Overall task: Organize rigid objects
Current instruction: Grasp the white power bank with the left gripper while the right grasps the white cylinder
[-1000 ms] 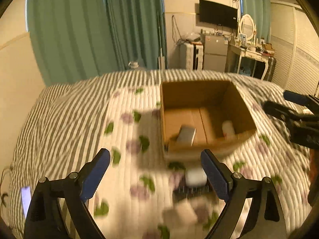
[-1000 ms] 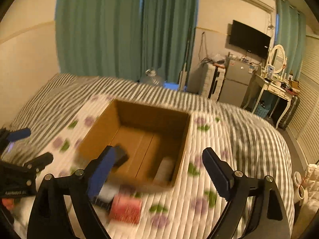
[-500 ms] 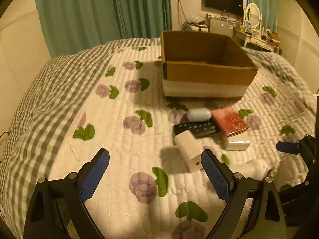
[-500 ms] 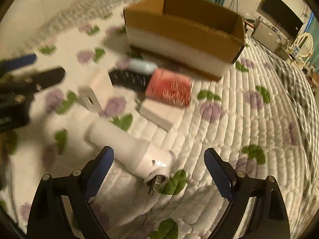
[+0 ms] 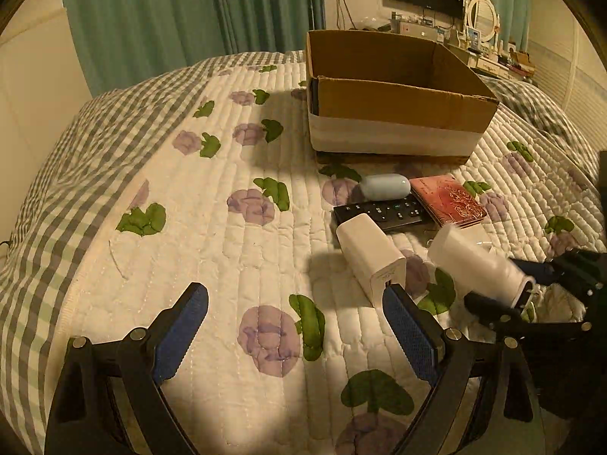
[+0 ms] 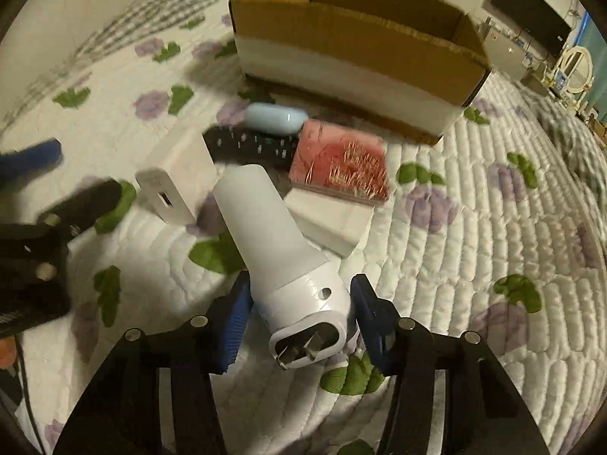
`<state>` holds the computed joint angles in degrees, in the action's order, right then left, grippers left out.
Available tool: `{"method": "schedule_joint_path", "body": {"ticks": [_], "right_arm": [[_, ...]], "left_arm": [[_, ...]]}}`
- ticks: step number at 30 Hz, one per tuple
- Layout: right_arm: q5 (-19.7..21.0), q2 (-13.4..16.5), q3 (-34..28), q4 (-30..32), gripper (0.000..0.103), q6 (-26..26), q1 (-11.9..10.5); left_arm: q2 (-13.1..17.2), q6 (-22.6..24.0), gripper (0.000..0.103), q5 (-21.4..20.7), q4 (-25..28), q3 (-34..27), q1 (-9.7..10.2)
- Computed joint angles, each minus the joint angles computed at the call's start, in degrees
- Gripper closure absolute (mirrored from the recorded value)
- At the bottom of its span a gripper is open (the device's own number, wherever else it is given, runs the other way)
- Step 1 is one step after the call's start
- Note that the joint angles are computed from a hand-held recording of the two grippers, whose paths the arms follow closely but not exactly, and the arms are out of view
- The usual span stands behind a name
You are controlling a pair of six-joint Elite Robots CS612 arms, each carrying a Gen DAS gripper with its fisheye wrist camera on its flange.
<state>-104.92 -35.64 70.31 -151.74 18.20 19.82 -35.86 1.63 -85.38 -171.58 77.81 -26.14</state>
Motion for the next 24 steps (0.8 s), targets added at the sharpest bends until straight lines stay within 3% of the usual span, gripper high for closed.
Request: {"method": "schedule_joint_path", "body": {"ticks": [5,14,21,24], "right_arm": [[-0.53,-1.36,1.90,-6.04,0.051,1.51,-0.35],[-4.74,-0.93,-0.29,-6.68,0.051,1.48,-1.58],[-2.12,-0.66,0.45,-7.41,0.051,3.99,-2.74],[-1.16,-0.50,0.43,-7.31,0.051,4.45,-2.98]], "left_arm": [[-0.37,0.82,0.008,-0.97,0.76,-0.05,-0.23],[1.33,1.47,0.008,-1.94,3.92,-3.95,-1.46],[4.09,0.18,0.009,-0.35,9.03,-8.13,-1.88],[4.96,0.53,0.021,-0.38,10.61,-9.43,-1.98]]}}
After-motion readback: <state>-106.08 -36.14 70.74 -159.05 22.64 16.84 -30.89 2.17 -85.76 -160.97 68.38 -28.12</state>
